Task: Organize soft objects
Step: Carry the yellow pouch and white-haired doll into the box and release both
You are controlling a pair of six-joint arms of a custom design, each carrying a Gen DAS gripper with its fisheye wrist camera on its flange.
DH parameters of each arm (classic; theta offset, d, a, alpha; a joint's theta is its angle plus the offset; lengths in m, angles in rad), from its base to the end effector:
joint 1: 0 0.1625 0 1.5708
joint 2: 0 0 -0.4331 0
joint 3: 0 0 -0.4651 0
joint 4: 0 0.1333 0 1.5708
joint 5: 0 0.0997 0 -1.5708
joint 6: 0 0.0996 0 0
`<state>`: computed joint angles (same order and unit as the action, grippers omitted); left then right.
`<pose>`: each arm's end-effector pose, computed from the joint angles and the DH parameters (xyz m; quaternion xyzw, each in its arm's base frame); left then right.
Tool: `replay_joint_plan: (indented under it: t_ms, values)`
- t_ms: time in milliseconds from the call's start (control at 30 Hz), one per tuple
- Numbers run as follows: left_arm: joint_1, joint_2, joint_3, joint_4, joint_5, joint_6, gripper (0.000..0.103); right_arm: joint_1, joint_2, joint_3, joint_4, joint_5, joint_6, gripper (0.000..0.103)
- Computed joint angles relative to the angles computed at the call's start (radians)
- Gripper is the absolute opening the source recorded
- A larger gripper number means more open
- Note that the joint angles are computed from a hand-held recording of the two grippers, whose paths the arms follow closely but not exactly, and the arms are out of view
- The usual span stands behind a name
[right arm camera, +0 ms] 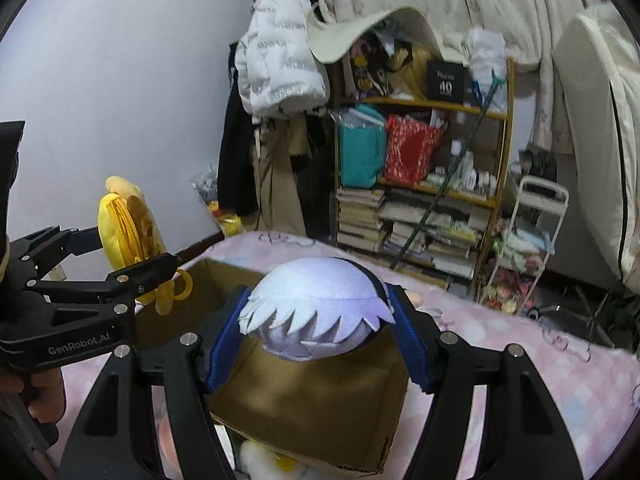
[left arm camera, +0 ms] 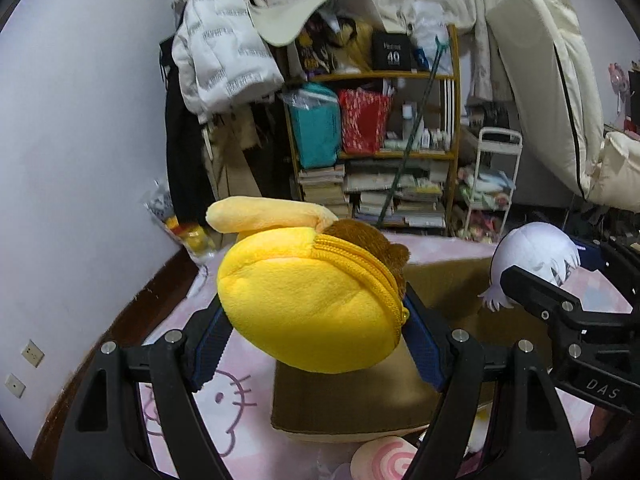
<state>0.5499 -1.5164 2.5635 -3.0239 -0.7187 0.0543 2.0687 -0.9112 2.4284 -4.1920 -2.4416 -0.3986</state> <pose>-0.2097 -0.3728 0.1713 0.3852 0.8088 -0.3507 0.2731 0.2376 -0.3176 0.1005 0.1353 -0.7916 0.4927 0.3351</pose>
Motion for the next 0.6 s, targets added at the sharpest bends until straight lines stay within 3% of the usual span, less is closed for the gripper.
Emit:
replay_joint_plan:
  t_ms: [400,600]
  values:
    - [0.027,0.029,-0.004,0.037,-0.044,-0.002,0.079,-0.076,-0.001,0.044,-0.002,0.064,0.046,0.074]
    - [0.006,0.018,0.006,0.048,-0.014,0.002,0.081,-0.071,-0.009,0.052,0.018,0.060,0.051,0.074]
